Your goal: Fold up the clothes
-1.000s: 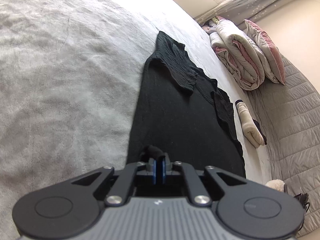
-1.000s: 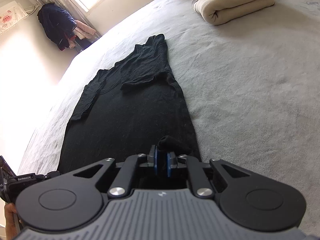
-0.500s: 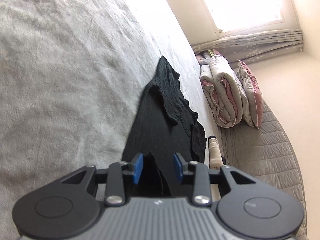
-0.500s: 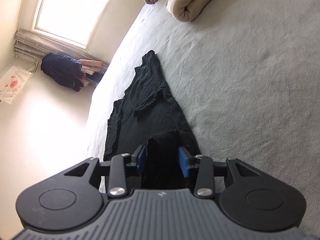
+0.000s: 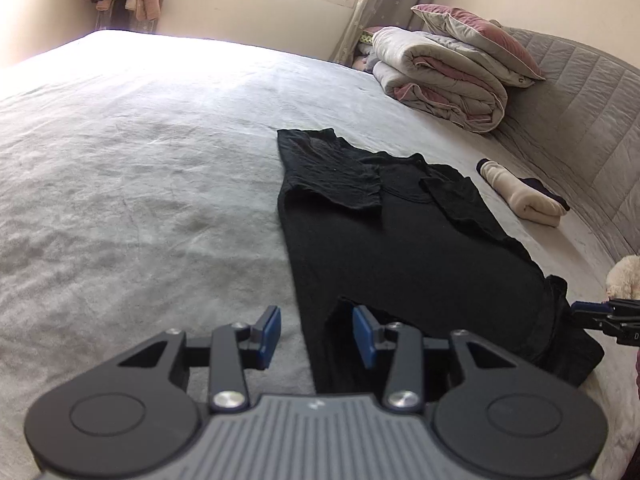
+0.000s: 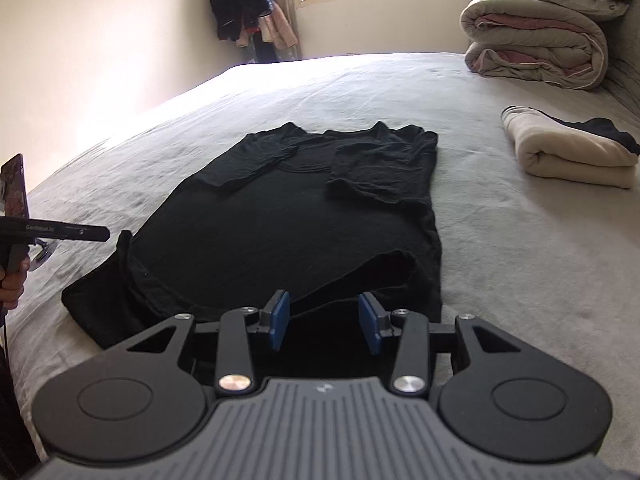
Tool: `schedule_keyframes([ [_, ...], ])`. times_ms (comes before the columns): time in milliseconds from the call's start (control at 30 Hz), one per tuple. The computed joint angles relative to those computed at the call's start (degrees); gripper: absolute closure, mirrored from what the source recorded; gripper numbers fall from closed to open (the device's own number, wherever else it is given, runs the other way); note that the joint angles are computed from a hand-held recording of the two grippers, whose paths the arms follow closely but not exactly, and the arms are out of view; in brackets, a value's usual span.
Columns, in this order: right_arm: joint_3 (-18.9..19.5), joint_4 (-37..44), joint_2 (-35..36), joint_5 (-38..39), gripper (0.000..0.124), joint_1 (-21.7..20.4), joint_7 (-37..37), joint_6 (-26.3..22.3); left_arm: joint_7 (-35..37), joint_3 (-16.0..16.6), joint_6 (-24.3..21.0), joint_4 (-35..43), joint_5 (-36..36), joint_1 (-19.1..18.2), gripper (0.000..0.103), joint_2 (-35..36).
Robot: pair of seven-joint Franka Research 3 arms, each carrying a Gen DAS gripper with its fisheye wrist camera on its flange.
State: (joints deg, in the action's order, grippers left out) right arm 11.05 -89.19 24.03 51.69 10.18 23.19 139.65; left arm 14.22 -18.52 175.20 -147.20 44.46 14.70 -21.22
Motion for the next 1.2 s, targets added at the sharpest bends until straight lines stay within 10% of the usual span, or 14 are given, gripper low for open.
schedule_keyframes([
  [467, 0.7, 4.4, 3.5, -3.7, 0.084, 2.2, 5.7, -6.6, 7.1, 1.2, -5.2, 4.8, 0.8, -4.5, 0.055, 5.1],
  [867, 2.3, 2.9, 4.6, 1.3, 0.077, 2.4, 3.1, 12.6, -5.0, 4.4, -7.3, 8.1, 12.6, -7.3, 0.053, 8.2],
  [1067, 2.3, 2.8, 5.9, -3.4, 0.077, 2.5, 1.7, 20.2, -12.8, 4.8, -8.7, 8.4, 16.1, -7.9, 0.095, 8.3],
  [1200, 2.8, 3.2, 7.2, -6.5, 0.077, 2.1, 1.6, 22.5, -18.8, 5.1, -9.6, 7.9, 17.1, -8.4, 0.096, 7.8],
])
